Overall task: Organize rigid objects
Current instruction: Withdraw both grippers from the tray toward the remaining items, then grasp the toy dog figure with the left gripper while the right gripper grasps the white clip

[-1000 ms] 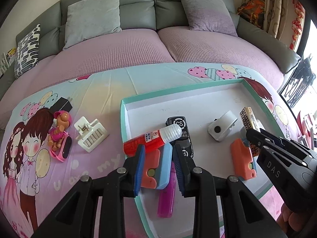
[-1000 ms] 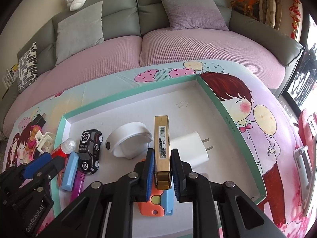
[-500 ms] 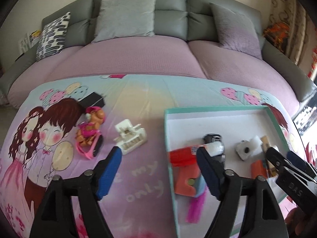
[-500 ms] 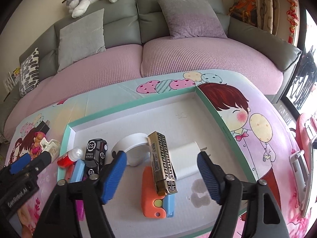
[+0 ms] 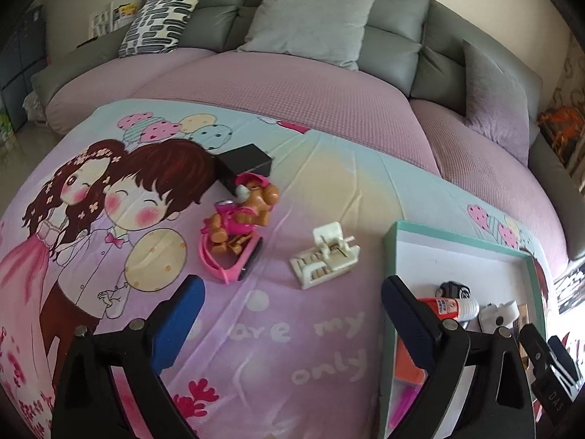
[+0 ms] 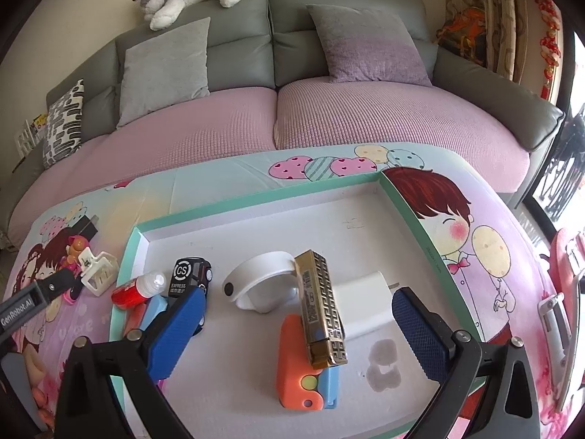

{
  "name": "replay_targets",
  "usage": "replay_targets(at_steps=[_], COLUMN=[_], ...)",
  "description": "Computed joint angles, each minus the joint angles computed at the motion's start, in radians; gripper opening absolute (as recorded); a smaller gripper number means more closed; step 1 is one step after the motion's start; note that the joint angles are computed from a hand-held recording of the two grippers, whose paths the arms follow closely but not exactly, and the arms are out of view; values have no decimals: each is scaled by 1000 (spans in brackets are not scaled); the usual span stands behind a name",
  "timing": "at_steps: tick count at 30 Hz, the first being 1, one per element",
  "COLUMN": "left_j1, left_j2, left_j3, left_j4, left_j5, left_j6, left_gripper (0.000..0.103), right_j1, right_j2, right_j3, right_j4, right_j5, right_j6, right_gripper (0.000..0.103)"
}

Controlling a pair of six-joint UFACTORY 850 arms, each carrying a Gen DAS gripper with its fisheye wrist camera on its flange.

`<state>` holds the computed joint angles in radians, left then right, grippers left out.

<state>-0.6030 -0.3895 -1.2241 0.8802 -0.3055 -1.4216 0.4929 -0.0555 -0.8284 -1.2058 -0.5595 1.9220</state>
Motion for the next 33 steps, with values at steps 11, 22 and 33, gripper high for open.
replay_targets(at_steps=[11,22,33], left_j1=[51,110,159], left_j2=[36,92,89], left_j3=[49,116,133], left_j4=[118,263,327], left_j5=[-51,-10,-20], left_j6=[-178,-363,-392], left_gripper=[98,98,98], right_j1=[17,79,113], right_j2=[-16,-61,-162], right_j3=[-11,-69,-168], right_j4=[-136,-381,-389], right_j5=[78,147,221], right_j6=[139,299,249], right_gripper=[103,103,103])
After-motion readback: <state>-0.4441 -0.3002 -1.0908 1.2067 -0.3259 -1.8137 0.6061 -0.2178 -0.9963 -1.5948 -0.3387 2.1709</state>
